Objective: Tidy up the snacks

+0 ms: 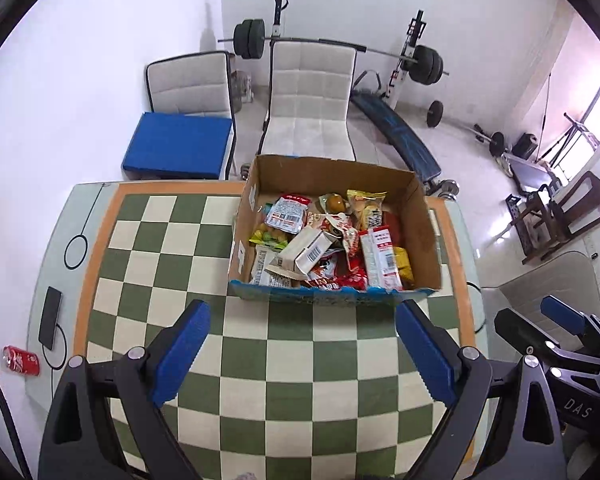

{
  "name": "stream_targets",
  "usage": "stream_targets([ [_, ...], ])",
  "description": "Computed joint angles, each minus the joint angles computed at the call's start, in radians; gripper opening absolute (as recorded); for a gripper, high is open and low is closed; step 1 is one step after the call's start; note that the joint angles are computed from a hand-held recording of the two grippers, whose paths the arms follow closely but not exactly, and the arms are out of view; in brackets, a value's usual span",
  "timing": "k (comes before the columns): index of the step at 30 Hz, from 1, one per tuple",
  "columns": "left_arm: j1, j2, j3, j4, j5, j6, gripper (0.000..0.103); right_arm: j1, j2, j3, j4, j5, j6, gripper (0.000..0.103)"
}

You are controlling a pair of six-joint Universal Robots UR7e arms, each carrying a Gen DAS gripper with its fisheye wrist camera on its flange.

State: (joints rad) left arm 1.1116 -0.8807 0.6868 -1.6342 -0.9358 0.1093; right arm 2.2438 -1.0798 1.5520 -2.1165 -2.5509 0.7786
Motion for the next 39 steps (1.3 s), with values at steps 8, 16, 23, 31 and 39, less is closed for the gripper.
stream_targets([
  [8,-0.058,-0.164,0.22,-0.116,0.049,0.031,0.095,0.115,-0.033,0.009,0.102,-0.058,0.129,0.097],
  [16,-0.089,-0.242,0.298,-0.157,0.054,0.032,0.095,0.209,-0.031,-0.036,0.273,-0.128,0.247,0.097],
  [23,-0.114,-0.293,0.363,-0.208,0.057,0.054,0.095,0.251,-0.031,-0.059,0.348,-0.142,0.292,0.098],
  [31,-0.125,-0.295,0.396,-0.31,0.097,0.096,0.101,0.27,-0.022,-0.084,0.418,-0.225,0.348,0.1],
  [39,-0.122,-0.285,0.38,-0.306,0.071,0.087,0.102,0.268,-0.024,-0.099,0.436,-0.251,0.352,0.101],
])
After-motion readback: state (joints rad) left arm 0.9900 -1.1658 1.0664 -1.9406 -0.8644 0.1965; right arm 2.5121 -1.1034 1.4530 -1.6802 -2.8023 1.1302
